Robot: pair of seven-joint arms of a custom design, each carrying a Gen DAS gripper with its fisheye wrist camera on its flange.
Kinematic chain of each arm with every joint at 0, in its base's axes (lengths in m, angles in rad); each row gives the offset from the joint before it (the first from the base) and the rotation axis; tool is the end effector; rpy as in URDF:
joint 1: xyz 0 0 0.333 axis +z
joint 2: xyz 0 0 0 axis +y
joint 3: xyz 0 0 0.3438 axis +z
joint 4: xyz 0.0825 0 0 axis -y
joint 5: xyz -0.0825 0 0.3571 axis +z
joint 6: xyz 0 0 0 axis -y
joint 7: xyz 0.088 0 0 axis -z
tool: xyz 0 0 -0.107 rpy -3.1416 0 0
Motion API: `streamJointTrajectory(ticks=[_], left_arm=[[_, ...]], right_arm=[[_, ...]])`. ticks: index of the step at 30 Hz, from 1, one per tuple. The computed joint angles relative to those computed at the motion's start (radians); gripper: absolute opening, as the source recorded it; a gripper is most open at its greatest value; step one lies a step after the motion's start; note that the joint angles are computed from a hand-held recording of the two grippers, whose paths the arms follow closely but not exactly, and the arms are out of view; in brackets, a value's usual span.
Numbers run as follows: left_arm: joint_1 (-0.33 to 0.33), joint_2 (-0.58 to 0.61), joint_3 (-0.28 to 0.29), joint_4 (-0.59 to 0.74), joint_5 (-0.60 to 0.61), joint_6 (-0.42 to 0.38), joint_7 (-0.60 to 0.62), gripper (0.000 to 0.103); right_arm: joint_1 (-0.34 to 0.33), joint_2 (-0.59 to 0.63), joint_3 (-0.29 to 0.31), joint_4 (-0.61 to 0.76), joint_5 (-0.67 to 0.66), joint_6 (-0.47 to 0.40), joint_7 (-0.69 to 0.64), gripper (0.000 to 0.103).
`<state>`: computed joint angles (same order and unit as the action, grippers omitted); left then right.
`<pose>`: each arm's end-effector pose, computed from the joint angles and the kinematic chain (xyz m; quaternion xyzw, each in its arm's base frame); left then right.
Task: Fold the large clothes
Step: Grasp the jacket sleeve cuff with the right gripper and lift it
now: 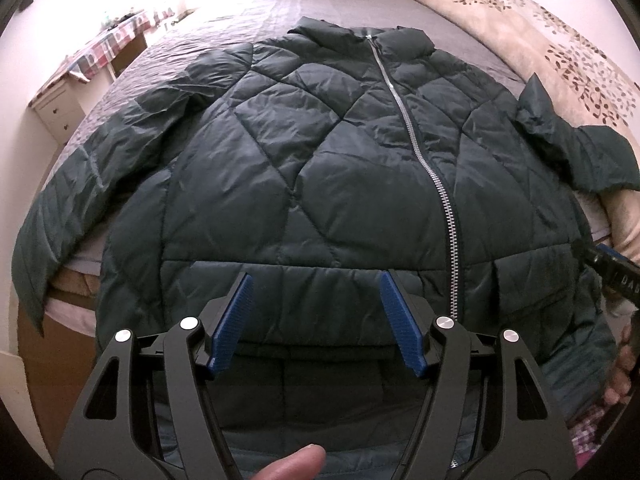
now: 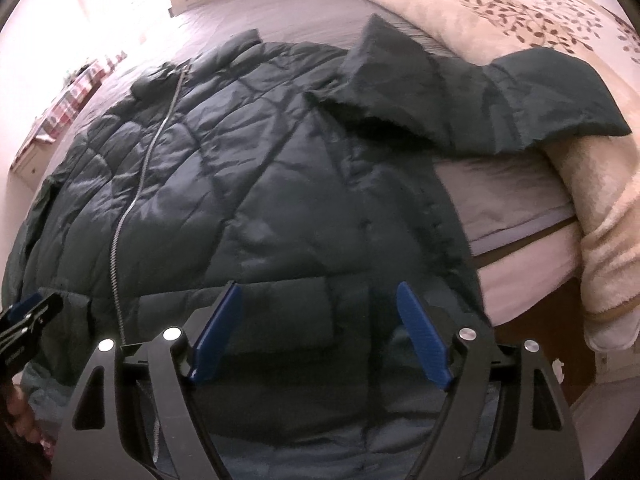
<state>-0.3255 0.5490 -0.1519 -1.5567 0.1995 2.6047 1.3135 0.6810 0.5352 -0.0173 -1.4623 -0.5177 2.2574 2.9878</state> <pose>0.6541 -0.3169 0.4238 -0.5653 0.7852 -0.2145 0.1339 0.5734 0.4348 0.4365 -0.5062 0.8241 -0.1827 0.1768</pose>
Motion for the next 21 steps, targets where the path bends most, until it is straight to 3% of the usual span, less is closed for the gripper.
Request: streamJointTrajectory(ticks=[8,21], left_arm=[[-0.023,0.022,0.012,0.055,0.025,-0.062,-0.007,0.07],[-0.038,0.057,0.003,0.127,0.05,-0.084,0.042,0.073]], right_arm=[[-0.017,-0.062,-0.012,-0.103,-0.033,0.024,0.084,0.079],[-0.082,-0.167,-0.009,-0.267,-0.098,0.043,0.214,0.079]])
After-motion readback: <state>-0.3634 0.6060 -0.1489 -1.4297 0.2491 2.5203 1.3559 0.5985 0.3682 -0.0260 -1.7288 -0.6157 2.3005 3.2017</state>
